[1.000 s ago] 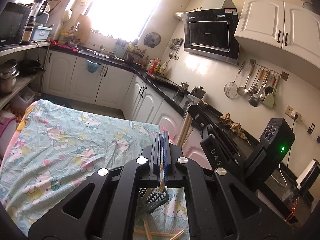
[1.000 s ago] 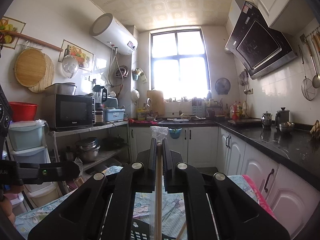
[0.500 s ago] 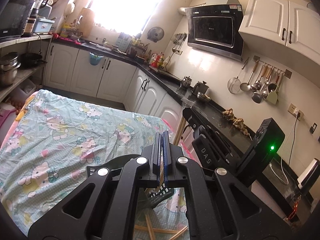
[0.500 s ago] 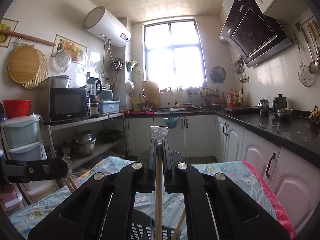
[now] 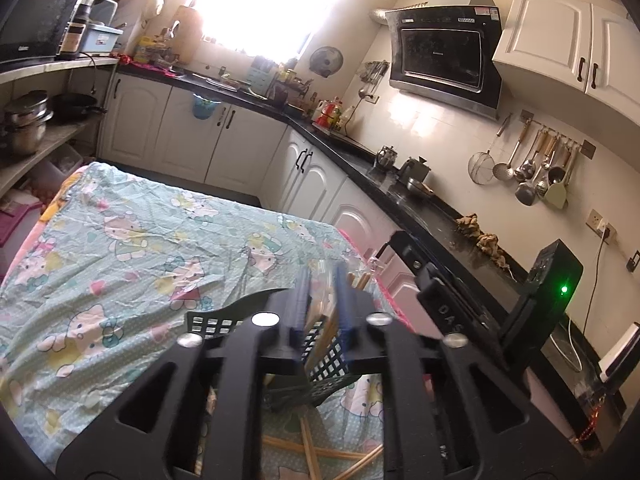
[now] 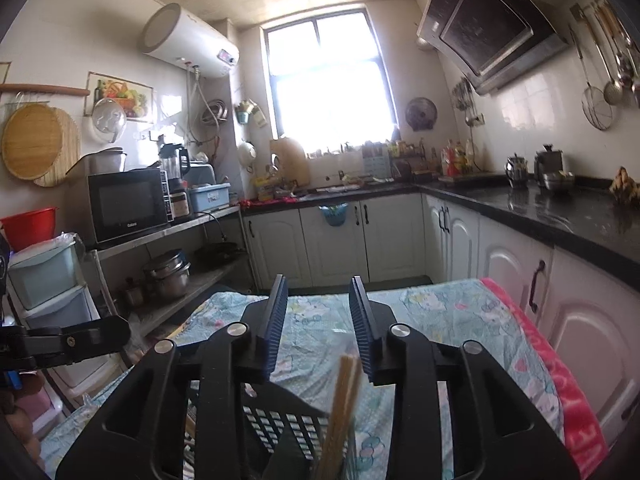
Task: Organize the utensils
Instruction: 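Open the right tool into the caddy while the left tool releases its chopstick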
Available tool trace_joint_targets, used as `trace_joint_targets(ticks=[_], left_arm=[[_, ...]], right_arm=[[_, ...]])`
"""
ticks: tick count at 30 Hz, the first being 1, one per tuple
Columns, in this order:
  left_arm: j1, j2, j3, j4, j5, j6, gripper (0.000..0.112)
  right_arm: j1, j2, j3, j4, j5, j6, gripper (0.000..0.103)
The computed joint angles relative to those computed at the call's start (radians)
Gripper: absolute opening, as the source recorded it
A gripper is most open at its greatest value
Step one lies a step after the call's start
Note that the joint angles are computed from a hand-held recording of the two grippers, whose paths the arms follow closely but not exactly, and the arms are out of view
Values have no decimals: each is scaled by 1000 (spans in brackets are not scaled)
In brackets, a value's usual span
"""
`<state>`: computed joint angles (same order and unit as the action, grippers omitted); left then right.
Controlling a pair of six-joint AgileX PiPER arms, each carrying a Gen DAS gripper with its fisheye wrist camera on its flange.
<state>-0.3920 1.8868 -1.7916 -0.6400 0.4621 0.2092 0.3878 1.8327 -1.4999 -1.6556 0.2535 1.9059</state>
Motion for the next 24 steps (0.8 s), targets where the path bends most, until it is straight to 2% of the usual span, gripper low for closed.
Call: trace_joint_targets(ticks=[1, 4, 8, 14, 16, 21, 24], left_arm=[[0, -6, 8, -1, -4, 0, 23], [-6, -31, 33, 27, -22, -16, 34], [-11, -67, 70, 63, -48, -37, 44], [-10, -131, 145, 25, -91, 9, 61], [-13, -148, 163, 28, -102, 10, 73], [-19, -185, 205, 38, -132, 10, 87], [-18, -203, 231, 22, -144, 27, 92]], right_arm=[[-2, -11, 11, 40, -1, -30, 34], [-5, -33, 26, 161, -2, -137, 39], [0, -67, 54, 302, 10, -267, 44], [5, -119, 111, 388, 21, -336, 51], [5, -133, 124, 413, 23, -357, 53], [5, -172, 153, 452, 29, -399, 56], [8, -195, 171, 499, 33, -447, 59]])
